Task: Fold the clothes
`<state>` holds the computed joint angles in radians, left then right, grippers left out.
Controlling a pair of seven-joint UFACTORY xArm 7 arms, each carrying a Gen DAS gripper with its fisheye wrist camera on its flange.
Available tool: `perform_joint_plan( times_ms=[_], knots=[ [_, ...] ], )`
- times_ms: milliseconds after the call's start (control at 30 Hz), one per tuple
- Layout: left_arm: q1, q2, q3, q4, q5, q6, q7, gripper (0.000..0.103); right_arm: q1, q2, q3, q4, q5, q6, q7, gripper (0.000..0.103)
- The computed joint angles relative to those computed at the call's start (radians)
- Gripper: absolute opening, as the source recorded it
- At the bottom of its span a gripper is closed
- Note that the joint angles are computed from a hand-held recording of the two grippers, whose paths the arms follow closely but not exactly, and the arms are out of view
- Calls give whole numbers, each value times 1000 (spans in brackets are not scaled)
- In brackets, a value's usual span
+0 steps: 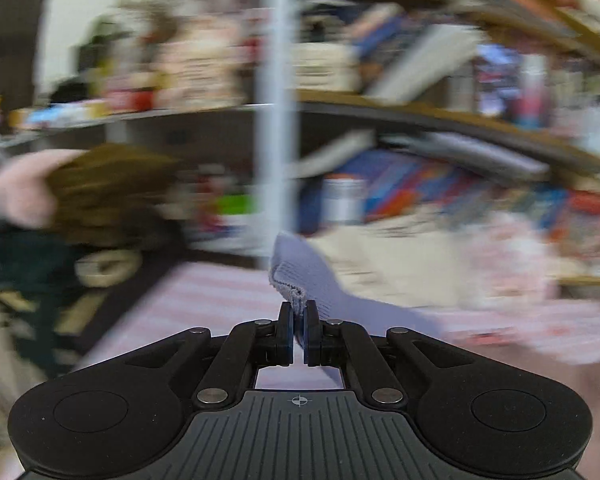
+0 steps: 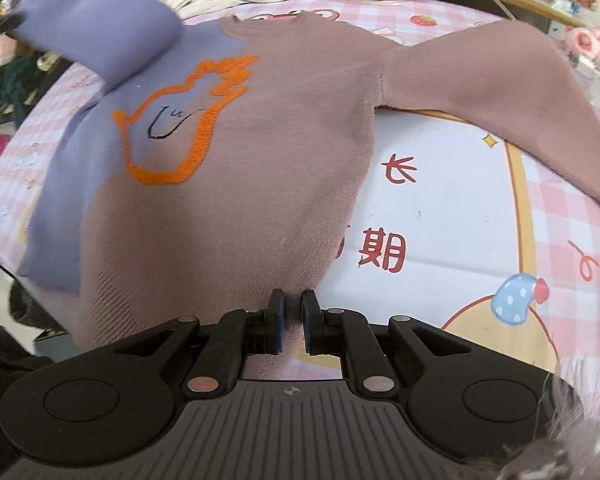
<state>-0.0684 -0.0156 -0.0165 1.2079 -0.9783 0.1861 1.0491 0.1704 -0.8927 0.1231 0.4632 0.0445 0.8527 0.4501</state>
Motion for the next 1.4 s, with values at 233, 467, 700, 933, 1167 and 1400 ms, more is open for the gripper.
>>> perform_joint_plan(
  times_ms=[233,467,700,933,1167,1400],
  knots=[
    [96,129,38,39,336,-34,-200,12,-42,40,110,58,-57,55,187,10],
    [189,14,-28,-47,163,150,43,36,-40,117,151,110,-139,86,319,12],
    [108,-146,62,-172,157,599,20,55,-33,113,169,116,-187,113,444,21],
    [71,-139,83,-182,250,678,-130,50,-11,107,142,102,-213,101,460,26],
    [58,-159,76,-207,308,687,-241,50,0,95,99,79,-195,58,396,26],
    [37,-176,74,-229,346,658,-306,49,-2,102,72,73,-175,23,308,23]
  ],
)
